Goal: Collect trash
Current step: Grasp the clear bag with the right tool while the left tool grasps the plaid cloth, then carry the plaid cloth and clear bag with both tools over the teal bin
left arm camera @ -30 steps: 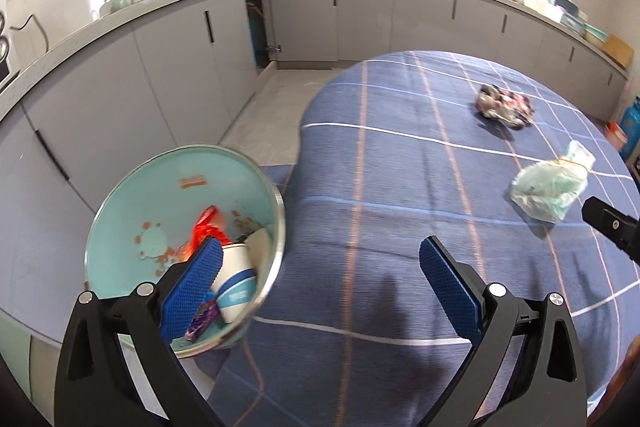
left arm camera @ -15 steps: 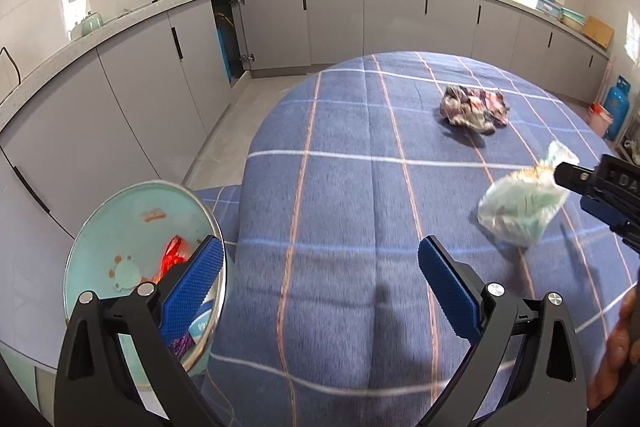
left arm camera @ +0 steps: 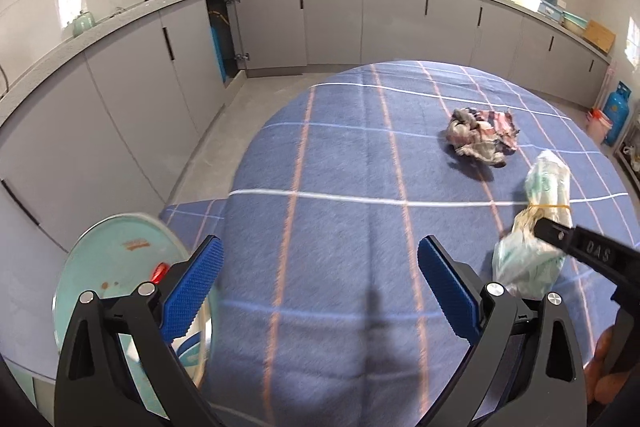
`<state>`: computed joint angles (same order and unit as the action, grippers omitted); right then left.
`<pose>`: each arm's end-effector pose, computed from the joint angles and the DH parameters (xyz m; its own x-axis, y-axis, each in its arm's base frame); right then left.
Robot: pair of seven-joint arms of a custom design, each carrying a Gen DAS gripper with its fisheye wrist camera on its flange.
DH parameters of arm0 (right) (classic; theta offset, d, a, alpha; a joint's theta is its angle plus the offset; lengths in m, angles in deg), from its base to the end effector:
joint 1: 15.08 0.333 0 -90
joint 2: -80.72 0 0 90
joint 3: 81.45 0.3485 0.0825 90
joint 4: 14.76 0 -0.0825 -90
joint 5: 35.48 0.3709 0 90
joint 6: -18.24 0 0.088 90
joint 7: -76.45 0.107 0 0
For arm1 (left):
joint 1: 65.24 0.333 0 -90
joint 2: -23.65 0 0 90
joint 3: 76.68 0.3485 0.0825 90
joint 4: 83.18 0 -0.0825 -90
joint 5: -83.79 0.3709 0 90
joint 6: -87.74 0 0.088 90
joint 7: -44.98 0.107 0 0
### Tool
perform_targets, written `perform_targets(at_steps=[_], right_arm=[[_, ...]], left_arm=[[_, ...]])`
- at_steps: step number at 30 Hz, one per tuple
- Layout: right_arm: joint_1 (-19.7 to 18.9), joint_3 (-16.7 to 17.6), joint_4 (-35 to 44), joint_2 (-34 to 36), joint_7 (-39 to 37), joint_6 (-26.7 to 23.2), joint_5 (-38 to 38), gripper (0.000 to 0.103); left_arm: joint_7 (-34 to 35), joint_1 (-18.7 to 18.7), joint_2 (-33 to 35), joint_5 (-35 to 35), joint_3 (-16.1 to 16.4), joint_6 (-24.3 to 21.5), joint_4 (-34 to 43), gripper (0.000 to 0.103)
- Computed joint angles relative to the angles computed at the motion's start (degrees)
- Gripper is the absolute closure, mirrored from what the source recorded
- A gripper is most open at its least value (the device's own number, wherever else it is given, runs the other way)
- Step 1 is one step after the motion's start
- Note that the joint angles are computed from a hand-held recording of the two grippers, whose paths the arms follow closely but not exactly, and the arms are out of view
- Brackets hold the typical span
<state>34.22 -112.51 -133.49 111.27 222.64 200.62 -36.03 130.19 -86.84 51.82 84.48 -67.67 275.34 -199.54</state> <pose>0.5984 0.2361 0.3151 -0.3616 -0.8721 -0.3297 -0.6833 0.4885 -0.5427 0.6382 -0.1561 0.3323 -0.1860 -0.9823 -0.0236 -0.7097 0.1509 -0.6882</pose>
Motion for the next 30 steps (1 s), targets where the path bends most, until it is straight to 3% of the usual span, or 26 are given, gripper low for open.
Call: perform_targets(at_steps=[2, 5, 8, 13, 18, 22, 25, 27, 30], right_arm=[[1.4, -2.1, -0.1, -0.1, -0.7, -0.5, -1.0, 0.090], [5.1, -8.2, -0.6, -0.5, -2.2, -1.8, -4.3, 0.090], [4.6, -10.4, 0.1, -1.0, -4.3, -3.8, -8.1, 0.090], [-2.2, -7.4, 3.6, -0.9, -8.4, -7.5, -14.5, 0.090], [-9.1, -2.9, 6.2, -0.8, -9.8, -8.8, -17.6, 0.090], [-13.6, 0.8, 7.1, -0.6, -9.3, -8.5, -19.1, 0.090], [-16.3, 3.5, 6.9, -0.9, -8.4, -8.0, -20.2, 0.090], [-17.9, 5.4, 7.2, -1.0, -8.2, -7.9, -20.2, 0.090], [-18.2, 5.9, 6.3, -1.4, -7.2, -6.9, -20.9, 0.090]], left_arm=[[0.5, 1.3, 0.8, 0.6, -2.1, -0.7, 1.7, 0.009], [1.3, 3.7, 2.2, 1.6, -5.9, -2.2, 4.8, 0.011], [1.5, 5.3, 4.2, 2.4, -9.1, -3.5, 8.7, 0.011], [2.1, 6.0, 9.5, 4.0, -12.4, -7.6, 18.5, 0.011], [3.5, 6.2, 18.0, 4.9, -15.7, -14.4, 33.3, 0.015], [4.7, 5.2, 25.2, 5.2, -16.7, -22.8, 46.2, 0.029], [6.2, 5.0, 30.5, 4.3, -18.4, -31.9, 55.9, 0.040], [5.2, 3.9, 31.8, 4.8, -16.8, -33.1, 57.9, 0.049], [5.9, 4.5, 31.2, 4.6, -17.7, -31.2, 56.0, 0.069]])
